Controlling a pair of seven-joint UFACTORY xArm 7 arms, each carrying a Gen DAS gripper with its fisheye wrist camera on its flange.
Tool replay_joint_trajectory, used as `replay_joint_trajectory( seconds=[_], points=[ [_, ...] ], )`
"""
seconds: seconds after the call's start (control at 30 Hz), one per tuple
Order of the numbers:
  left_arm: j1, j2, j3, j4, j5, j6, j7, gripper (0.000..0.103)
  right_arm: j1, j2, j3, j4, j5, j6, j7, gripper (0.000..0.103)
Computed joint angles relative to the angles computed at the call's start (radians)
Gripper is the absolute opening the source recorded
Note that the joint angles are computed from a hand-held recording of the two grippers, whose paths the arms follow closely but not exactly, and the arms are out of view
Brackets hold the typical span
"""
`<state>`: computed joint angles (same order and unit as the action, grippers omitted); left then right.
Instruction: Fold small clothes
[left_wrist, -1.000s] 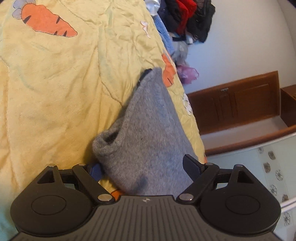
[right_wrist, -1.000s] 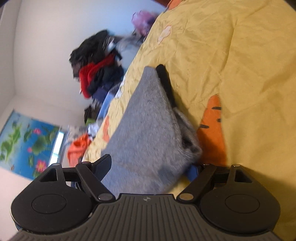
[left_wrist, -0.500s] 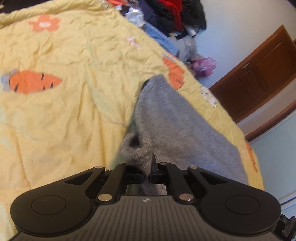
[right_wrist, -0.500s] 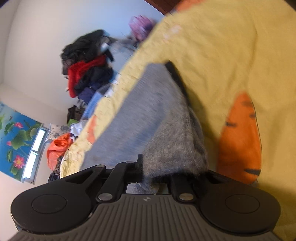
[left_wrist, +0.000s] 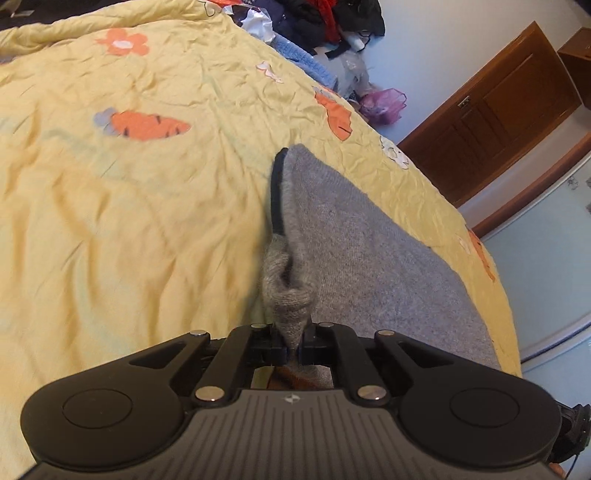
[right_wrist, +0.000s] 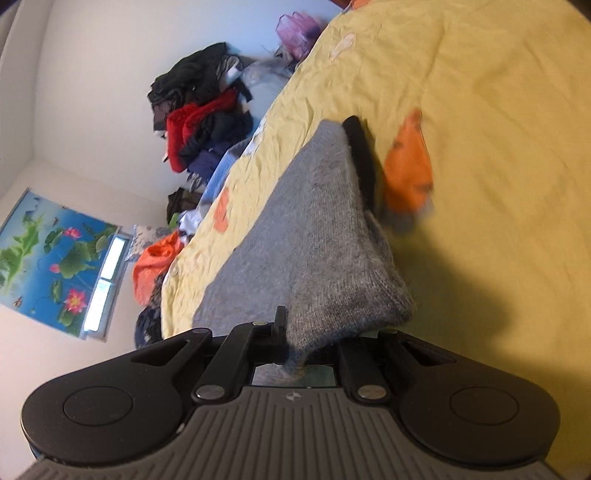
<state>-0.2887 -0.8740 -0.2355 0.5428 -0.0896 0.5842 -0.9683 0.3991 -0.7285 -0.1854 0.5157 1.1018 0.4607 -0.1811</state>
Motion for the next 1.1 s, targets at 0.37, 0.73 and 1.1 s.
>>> replay_joint_trajectory(
  seconds=[0.37,0.73,1.1],
  points=[
    [-0.068,-0.134,0.051,-0.080,-0.030,0.165,0.079,0.014,-0.107,-0.130,0.039,-0.089,-0.285,0.192,0.232,0.035],
    [0.342,0.044,-0.174,0.151,0.414,0.065,0.138,0.072,0.019,0.233,-0.076,0.260,-0.414,-0.070,-0.061,0.078],
    [0.319,0.673,-0.159,0.477,0.499,-0.064,0.168,0.002,-0.108,0.690,0.097,0.605,-0.557,0.023,-0.078,0.034]
  ],
)
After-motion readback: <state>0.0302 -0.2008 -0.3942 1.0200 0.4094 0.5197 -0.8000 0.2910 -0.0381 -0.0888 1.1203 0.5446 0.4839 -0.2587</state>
